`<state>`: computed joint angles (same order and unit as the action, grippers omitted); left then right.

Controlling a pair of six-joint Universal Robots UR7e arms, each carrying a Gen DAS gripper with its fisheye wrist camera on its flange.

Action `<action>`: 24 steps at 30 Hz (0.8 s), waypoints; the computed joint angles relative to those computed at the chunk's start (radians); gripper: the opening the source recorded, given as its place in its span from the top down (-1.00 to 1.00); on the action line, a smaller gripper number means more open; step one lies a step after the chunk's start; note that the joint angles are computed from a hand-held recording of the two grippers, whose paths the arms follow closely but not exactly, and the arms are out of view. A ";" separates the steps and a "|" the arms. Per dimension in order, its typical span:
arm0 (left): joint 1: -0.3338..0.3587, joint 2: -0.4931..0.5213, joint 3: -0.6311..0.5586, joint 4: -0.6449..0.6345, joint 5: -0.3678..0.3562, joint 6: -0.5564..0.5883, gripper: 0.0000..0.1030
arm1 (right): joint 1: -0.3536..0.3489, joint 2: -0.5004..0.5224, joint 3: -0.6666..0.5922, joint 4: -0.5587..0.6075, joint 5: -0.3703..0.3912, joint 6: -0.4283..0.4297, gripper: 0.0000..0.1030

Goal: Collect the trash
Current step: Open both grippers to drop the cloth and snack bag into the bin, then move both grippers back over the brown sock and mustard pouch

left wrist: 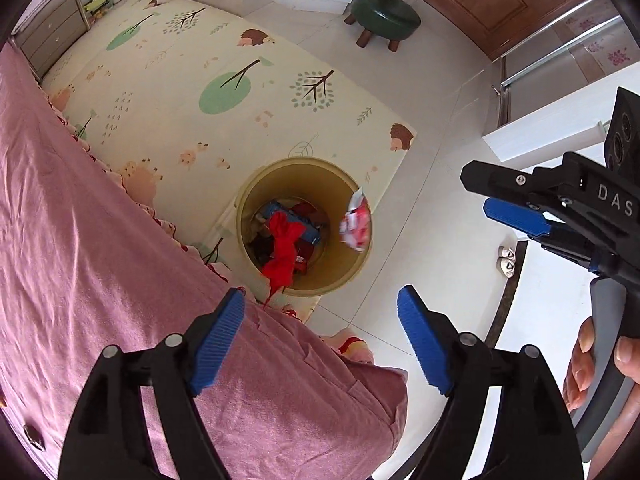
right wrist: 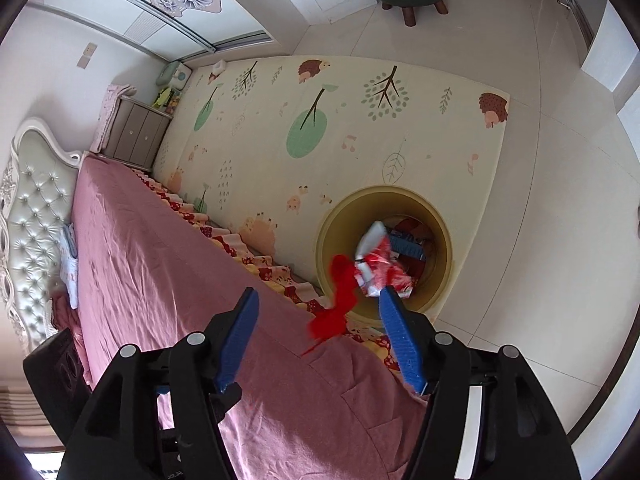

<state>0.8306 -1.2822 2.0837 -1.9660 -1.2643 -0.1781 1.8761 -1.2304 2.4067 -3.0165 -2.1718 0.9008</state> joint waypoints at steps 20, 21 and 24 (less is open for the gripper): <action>0.122 -0.351 0.053 0.158 0.125 -0.117 -0.53 | 0.175 0.282 -0.249 0.130 0.119 -0.043 -0.22; 0.136 -0.379 0.053 0.175 0.140 -0.128 -0.53 | 0.187 0.312 -0.278 0.146 0.132 -0.054 -0.22; 0.186 -0.459 0.041 0.231 0.187 -0.160 -0.53 | 0.225 0.401 -0.366 0.190 0.174 -0.085 -0.22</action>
<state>1.0171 -1.7411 2.1247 -1.7348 -1.0774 -0.3380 2.1012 -0.8297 2.0408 -2.8268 -1.9976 0.8154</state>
